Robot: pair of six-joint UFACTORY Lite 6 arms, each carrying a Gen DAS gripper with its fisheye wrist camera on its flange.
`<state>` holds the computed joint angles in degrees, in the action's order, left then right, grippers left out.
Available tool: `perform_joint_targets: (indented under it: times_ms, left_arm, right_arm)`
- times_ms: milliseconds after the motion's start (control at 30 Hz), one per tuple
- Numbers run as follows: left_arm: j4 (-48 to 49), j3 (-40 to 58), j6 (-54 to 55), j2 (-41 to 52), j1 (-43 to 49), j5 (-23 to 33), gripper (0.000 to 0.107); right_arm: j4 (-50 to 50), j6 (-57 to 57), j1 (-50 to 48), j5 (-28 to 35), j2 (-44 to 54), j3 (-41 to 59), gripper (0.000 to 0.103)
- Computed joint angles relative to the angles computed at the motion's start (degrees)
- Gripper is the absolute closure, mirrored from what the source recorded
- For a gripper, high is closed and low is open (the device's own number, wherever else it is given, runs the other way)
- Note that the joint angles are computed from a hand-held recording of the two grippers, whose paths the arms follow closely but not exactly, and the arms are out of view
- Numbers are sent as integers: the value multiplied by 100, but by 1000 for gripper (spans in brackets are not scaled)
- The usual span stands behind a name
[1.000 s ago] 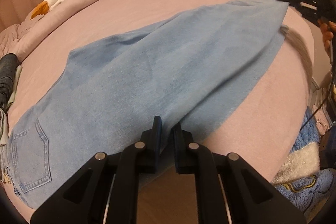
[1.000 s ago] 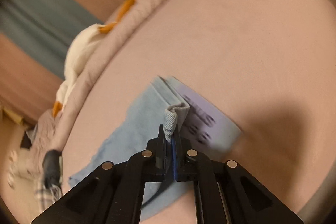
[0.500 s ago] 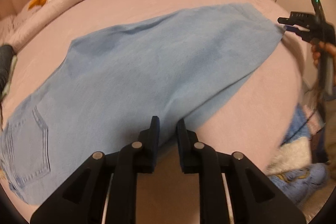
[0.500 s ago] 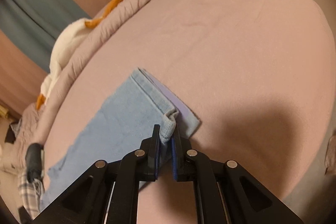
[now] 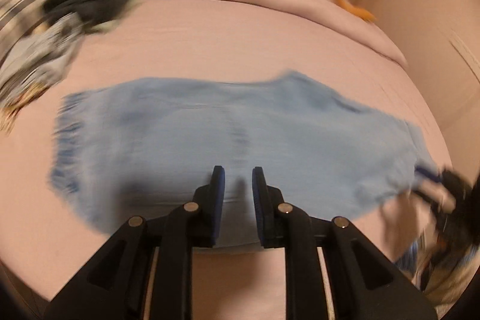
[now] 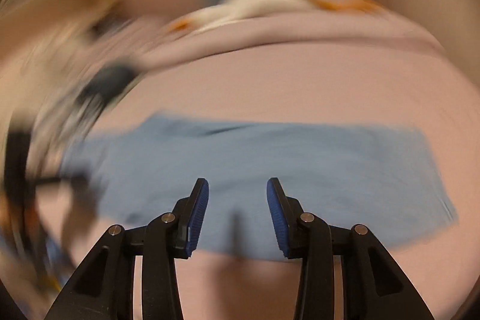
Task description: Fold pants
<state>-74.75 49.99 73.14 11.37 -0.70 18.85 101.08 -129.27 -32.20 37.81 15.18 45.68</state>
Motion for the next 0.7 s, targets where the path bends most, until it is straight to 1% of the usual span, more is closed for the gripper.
perform_joint_targets:
  times_ms: [67,133,167,200,267,300,333,367,433,467,500,567,633,700]
  left_arm:
    - [-309,-260,279,-220,548,332,89]
    - [-283,-492,258,-427,1108,810,89]
    - [-307,-628,271,-526,1439,1108,87]
    - [-292,-736,263,-597,1707,1312,80]
    - [-348,-988,297,-701,2216,1690,70]
    - [-371,-1034,289,-650,2433,1911,70]
    - [-419,-1048,304,-557,2598,2111,70]
    - [-463,-1016,286,-422,2740,2359,70]
    - [-608,-999,272,-274,2796,2648,69]
    - [-654,-924,215,-187,2719,2752,70]
    - [-683,-853,215,-86,2689,2820,69]
    - [-783,-683,100,123,2455,2611,70]
    - [-851,-536,-43,327,2354,2499,71]
    - [-841,-489,-81,373,2336,2429,71]
  right_arm:
    - [435,-1199,827,-212,-462,-588,63]
    - [935,-1941,1452,-500,-467,-727,63]
    - [1229,-2170,1770,-744,-303,-562,63]
    - [1588,-2525,2009,-938,-227,-560,63]
    - [2157,-3023,2296,-1176,-41,-454,63]
    - [2328,-3164,2392,-1238,-23,-452,63]
    - [2295,-3120,2412,-1274,48,-374,63]
    - [2258,-3206,2291,-1190,10,-523,63]
    - [2281,-3222,2336,-1292,138,-384,63]
    - [2509,-3444,2422,-1309,146,-446,63]
    - [2532,-3510,2438,-1356,98,-481,63]
    - [2675,-3707,2547,-1482,56,-492,63]
    - [3032,-4097,2643,-1533,-4,-608,63]
    - [3112,-4190,2635,-1549,-54,-684,63]
